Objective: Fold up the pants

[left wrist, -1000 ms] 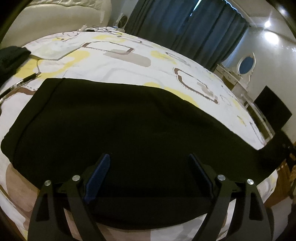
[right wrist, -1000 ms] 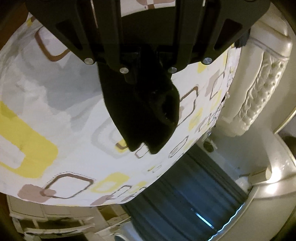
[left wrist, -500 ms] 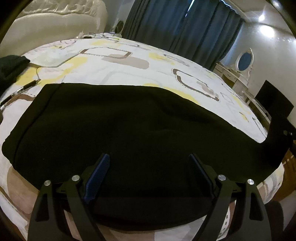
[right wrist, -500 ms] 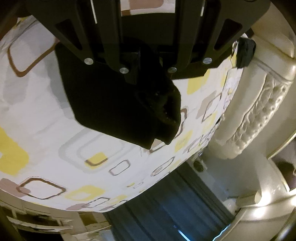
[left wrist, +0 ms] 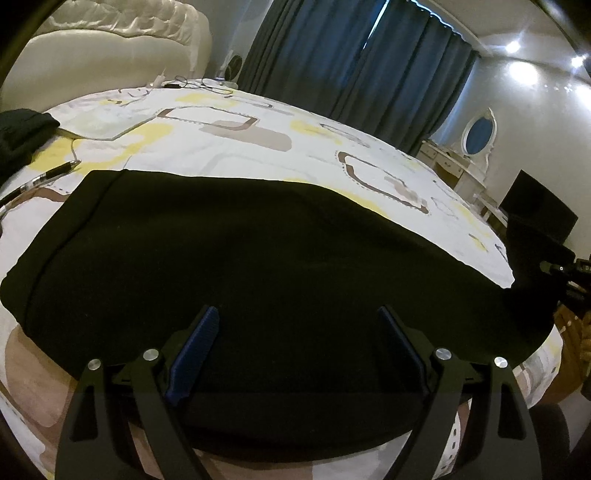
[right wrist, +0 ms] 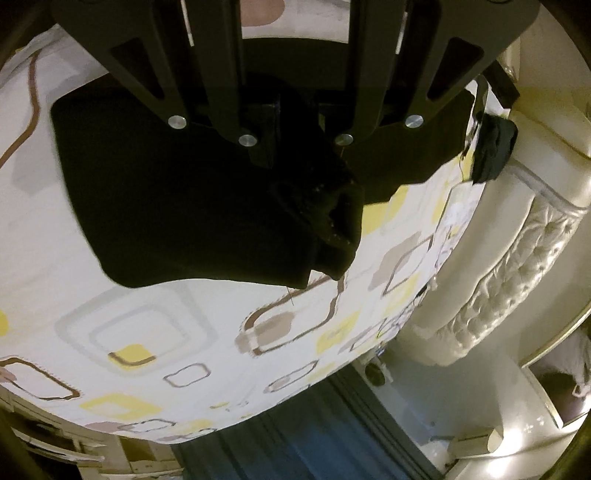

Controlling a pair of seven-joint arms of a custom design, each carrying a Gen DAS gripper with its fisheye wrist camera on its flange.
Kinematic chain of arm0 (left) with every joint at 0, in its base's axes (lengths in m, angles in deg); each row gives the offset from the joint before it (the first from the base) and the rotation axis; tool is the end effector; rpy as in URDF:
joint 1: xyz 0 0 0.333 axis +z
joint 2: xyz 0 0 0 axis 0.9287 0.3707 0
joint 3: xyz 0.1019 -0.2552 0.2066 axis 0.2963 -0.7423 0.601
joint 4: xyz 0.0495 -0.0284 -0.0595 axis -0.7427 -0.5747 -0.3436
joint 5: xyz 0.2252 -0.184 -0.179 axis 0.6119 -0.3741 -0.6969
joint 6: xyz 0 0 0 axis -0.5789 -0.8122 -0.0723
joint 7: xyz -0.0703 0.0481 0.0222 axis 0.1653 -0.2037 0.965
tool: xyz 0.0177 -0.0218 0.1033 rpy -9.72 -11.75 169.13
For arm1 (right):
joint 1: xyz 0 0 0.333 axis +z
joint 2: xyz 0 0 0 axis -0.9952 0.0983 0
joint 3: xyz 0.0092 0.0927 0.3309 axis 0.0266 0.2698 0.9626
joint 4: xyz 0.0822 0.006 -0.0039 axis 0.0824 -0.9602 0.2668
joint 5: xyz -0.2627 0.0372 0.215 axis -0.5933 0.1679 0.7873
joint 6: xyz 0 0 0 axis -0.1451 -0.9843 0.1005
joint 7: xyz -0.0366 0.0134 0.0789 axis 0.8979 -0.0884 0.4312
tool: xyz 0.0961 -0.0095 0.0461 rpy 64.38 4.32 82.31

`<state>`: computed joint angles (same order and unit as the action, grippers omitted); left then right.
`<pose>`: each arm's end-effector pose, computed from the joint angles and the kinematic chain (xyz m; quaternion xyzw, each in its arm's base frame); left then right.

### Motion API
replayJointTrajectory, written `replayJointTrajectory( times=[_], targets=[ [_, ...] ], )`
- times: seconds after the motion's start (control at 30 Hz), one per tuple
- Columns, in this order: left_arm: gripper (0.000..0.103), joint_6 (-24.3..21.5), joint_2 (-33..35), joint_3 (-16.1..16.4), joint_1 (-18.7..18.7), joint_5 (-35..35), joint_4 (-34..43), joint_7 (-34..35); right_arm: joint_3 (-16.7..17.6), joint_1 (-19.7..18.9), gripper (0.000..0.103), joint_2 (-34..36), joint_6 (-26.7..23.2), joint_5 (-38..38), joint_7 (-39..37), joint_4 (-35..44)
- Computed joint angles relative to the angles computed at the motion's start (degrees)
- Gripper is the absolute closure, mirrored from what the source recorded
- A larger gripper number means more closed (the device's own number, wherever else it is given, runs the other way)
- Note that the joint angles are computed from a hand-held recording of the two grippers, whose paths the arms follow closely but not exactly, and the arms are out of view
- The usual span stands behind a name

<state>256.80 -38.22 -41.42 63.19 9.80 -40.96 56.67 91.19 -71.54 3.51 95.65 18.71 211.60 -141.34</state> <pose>0.5421 -0.1673 0.4343 -0.6657 0.5981 -0.4108 0.1743 0.6043 0.2461 0.5266 -0.5558 0.7083 -0.0851 0.4268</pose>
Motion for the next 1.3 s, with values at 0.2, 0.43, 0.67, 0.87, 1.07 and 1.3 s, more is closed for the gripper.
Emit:
replayJointTrajectory(
  times=[0.2,0.43,0.67,0.87,1.07,1.3],
  targets=[
    [0.014,1.62,0.53,-4.63,5.28,4.33,-0.75,-3.10,-0.64,2.02,0.093,2.29,-2.69,-1.32,0.25,2.94],
    [0.014,2.12,0.40,-5.17,6.56,7.97,-1.19,-6.46,-0.84,3.79,0.093,4.53,-4.64,-2.46,0.00,5.96],
    [0.014,2.20,0.37,-4.32,5.96,8.99,-1.26,-7.53,-0.26,4.82,0.093,7.24,-7.09,-2.62,-1.40,9.70],
    [0.014,2.33,0.44,-4.30,6.05,9.53,-1.28,-8.07,-0.26,5.87,0.093,9.22,-8.96,-2.45,-2.22,11.67],
    [0.014,2.41,0.48,-4.13,5.95,9.84,-1.29,-8.38,-0.52,6.75,0.093,10.17,-9.95,-2.68,-2.64,12.26],
    [0.014,2.47,0.52,-4.04,5.91,10.02,-1.31,-8.55,-0.51,7.02,0.092,10.58,-10.62,-2.59,-3.37,12.23]
  ],
)
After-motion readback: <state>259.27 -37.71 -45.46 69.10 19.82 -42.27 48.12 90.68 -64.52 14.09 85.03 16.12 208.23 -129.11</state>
